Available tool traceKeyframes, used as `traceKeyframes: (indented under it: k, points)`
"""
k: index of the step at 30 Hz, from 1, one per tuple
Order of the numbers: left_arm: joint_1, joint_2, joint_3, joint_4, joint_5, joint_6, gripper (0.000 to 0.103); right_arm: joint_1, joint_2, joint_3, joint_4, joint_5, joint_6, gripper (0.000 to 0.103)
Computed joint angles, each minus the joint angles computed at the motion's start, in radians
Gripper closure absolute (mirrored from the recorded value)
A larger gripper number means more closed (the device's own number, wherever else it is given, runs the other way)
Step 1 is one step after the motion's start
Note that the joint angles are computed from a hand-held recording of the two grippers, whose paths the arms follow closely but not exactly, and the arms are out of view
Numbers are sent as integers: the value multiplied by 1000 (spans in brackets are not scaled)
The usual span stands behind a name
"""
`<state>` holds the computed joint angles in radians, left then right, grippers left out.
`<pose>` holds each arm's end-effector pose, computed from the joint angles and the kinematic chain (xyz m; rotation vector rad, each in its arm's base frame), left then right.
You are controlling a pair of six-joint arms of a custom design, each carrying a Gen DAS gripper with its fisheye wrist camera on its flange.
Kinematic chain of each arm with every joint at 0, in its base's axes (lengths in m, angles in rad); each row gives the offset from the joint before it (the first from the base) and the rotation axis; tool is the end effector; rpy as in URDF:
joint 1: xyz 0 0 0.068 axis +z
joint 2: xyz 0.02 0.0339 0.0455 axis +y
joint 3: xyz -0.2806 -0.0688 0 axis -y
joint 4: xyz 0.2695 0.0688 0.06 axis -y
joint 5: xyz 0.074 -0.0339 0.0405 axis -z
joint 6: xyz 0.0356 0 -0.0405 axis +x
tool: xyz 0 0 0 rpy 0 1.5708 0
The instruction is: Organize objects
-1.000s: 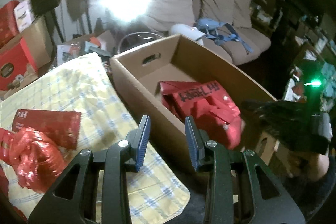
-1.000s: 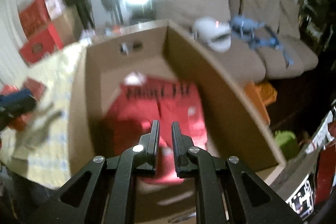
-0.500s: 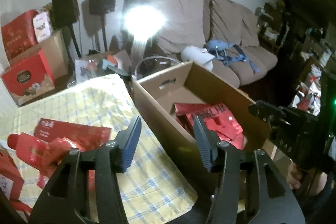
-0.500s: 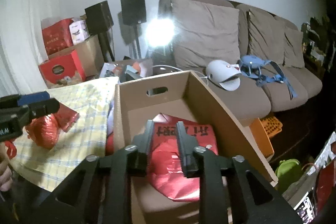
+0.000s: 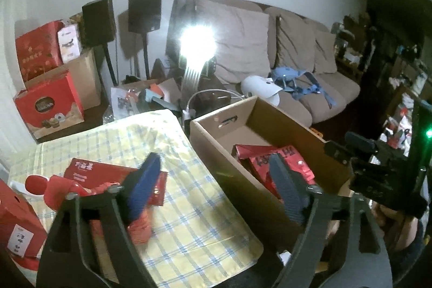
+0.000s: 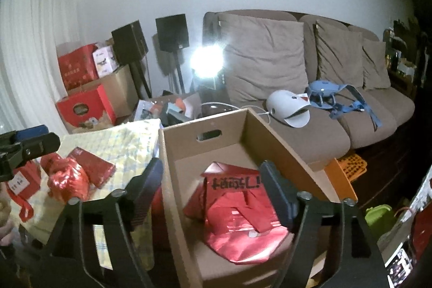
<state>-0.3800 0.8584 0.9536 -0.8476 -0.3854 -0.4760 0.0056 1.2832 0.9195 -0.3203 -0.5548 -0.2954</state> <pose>0.1696 -0.0533 0.3381 -0.2979 2.2368 -0.0056 0.2943 0.0204 0.2769 -0.6109 2.0859 0.4592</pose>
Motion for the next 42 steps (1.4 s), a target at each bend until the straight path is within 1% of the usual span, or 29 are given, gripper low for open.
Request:
traceKeyframes:
  k: [3, 6, 8, 10, 11, 14, 16, 19, 21, 23, 24, 27, 30, 34, 36, 37, 39, 41, 42]
  points:
    - [0, 6, 19, -27, -1, 6, 11, -8, -22, 1, -9, -7, 0, 16]
    - [-36, 7, 32, -43, -38, -9, 7, -15, -33, 5, -11, -15, 4, 11]
    - [-62, 1, 37, -47, -58, -17, 4, -23, -54, -5, 6, -21, 22, 1]
    - [-96, -4, 41, -49, -93, -23, 1, -30, -74, -11, 19, -24, 37, 1]
    - [-122, 2, 48, -62, -131, -28, 0, -29, -87, -14, 22, -14, 45, 1]
    - [-232, 43, 82, -120, -295, -41, 0, -33, -115, -23, 40, 11, 63, 1]
    - [-259, 56, 97, -140, -344, -44, 0, -37, -128, -28, 49, 10, 70, 1]
    - [-277, 36, 106, -149, -359, -75, 0, -38, -137, -24, 44, 15, 77, 1]
    - [-255, 2, 101, -141, -325, -87, 0, -38, -145, -21, 35, 14, 86, 1]
    - [-235, -22, 96, -149, -316, -103, 0, -48, -133, 0, -6, -26, 107, 1]
    - [-230, -17, 103, -177, -334, -130, 0, -54, -125, 12, -26, -49, 118, 1]
    - [-213, -35, 96, -200, -349, -134, 0, -59, -124, 27, -57, -89, 141, 1]
    - [-223, -40, 101, -224, -377, -147, 0, -42, -151, 18, -44, -36, 152, 1]
    - [-260, -15, 122, -285, -457, -204, 0, -9, -175, 12, -28, 99, 184, 1]
    - [-278, -3, 128, -312, -494, -255, 0, 26, -195, 0, -6, 227, 210, 1]
    - [-283, -1, 127, -320, -505, -275, 0, 35, -200, -3, -2, 271, 213, 1]
    - [-297, 6, 125, -337, -526, -332, 0, 85, -218, -18, 9, 429, 217, 1]
    - [-296, 7, 122, -347, -522, -382, 0, 97, -232, -32, 23, 467, 201, 1]
    - [-296, 15, 124, -360, -523, -421, 0, 89, -239, -40, 34, 454, 197, 1]
